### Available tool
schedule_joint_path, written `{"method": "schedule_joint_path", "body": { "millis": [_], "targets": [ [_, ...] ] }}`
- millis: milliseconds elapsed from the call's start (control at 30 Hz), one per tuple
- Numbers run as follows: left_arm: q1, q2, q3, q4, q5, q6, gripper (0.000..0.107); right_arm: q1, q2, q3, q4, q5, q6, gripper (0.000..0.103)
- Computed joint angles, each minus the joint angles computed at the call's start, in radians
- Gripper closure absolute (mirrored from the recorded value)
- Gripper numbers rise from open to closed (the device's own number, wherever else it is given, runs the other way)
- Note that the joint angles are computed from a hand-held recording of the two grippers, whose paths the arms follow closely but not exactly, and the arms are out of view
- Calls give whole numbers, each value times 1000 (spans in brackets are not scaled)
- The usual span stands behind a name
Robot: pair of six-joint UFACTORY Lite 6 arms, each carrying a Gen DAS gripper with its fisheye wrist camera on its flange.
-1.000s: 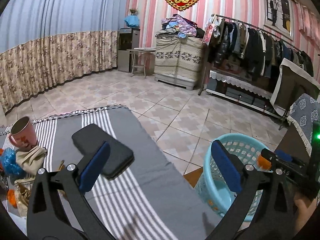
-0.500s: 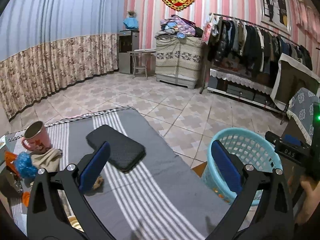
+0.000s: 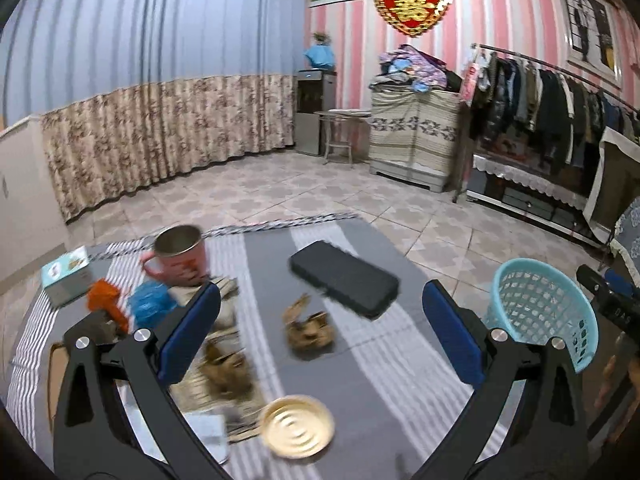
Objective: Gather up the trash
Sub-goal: 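Move both tools back over the mat toward the paper card and lid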
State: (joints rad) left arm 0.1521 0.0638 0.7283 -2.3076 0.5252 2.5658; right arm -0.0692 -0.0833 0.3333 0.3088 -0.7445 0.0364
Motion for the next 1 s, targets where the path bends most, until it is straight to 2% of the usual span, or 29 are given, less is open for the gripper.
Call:
{"method": "schedule_joint_path", "body": {
  "millis": [300, 500, 700, 767, 833, 933, 1000],
  "targets": [
    [356, 75, 38, 312, 123, -146, 9, 250, 112, 45, 189, -5, -67, 4],
    [538, 197, 102, 338, 149, -92, 9, 408, 190, 129, 322, -27, -165, 4],
    [602, 325, 188, 329, 112, -44, 9, 534, 291, 238, 405, -7, -240, 4],
    [621, 370, 224, 409, 114, -114, 9, 578, 316, 264, 437, -12, -249, 4],
    [622, 389, 231, 445, 114, -143, 9, 620, 354, 300, 483, -12, -269, 4],
    [616, 407, 204, 432, 113, -97, 9, 669, 422, 382, 639, 13, -399, 4],
    [610, 417, 193, 427, 115, -76, 9, 681, 435, 395, 667, 14, -439, 4]
  ]
}}
